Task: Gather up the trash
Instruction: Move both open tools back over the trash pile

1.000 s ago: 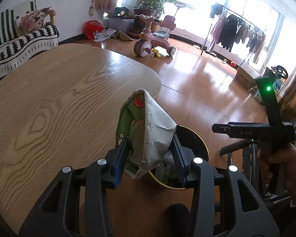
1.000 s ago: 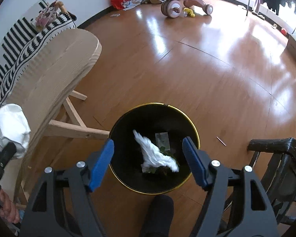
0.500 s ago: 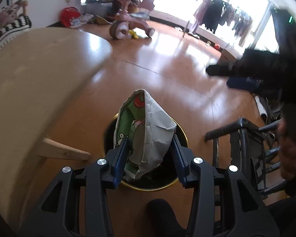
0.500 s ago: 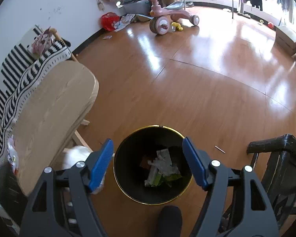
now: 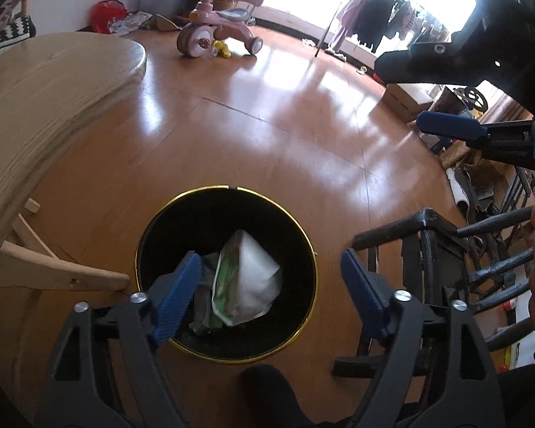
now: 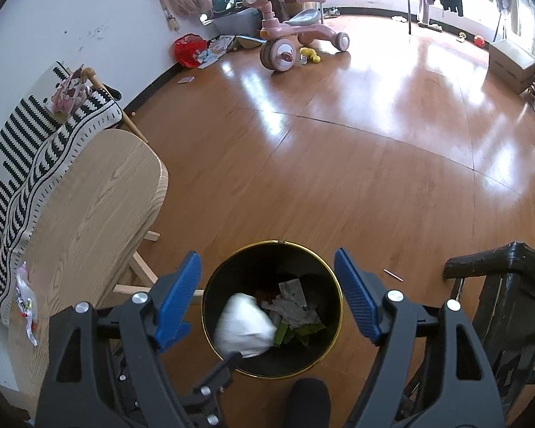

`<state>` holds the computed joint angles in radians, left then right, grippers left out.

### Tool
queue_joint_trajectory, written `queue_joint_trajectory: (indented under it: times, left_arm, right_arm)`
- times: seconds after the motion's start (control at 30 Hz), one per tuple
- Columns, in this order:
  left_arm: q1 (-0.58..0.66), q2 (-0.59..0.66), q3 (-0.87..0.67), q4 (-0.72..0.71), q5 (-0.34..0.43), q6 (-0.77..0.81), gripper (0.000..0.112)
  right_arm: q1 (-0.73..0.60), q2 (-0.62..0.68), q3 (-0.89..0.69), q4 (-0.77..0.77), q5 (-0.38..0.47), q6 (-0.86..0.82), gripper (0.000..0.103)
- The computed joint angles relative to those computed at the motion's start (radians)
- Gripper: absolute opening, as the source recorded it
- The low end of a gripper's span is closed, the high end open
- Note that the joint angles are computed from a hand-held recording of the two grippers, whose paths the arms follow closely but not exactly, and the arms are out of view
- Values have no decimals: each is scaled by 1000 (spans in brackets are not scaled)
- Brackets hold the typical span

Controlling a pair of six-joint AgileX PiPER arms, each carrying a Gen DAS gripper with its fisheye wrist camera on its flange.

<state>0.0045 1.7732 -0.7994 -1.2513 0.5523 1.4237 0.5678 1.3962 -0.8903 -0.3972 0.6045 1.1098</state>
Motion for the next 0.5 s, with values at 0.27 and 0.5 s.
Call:
queue_joint_trajectory:
  times: [0.27, 0.5]
  left_arm:
    - [97, -88, 3, 66, 57, -50, 83]
    - [392, -235, -29, 191, 205, -100, 90]
  right_arm:
    - [67, 57, -102, -22, 36, 4, 75]
    - [198, 184, -285, -42, 66, 45, 75]
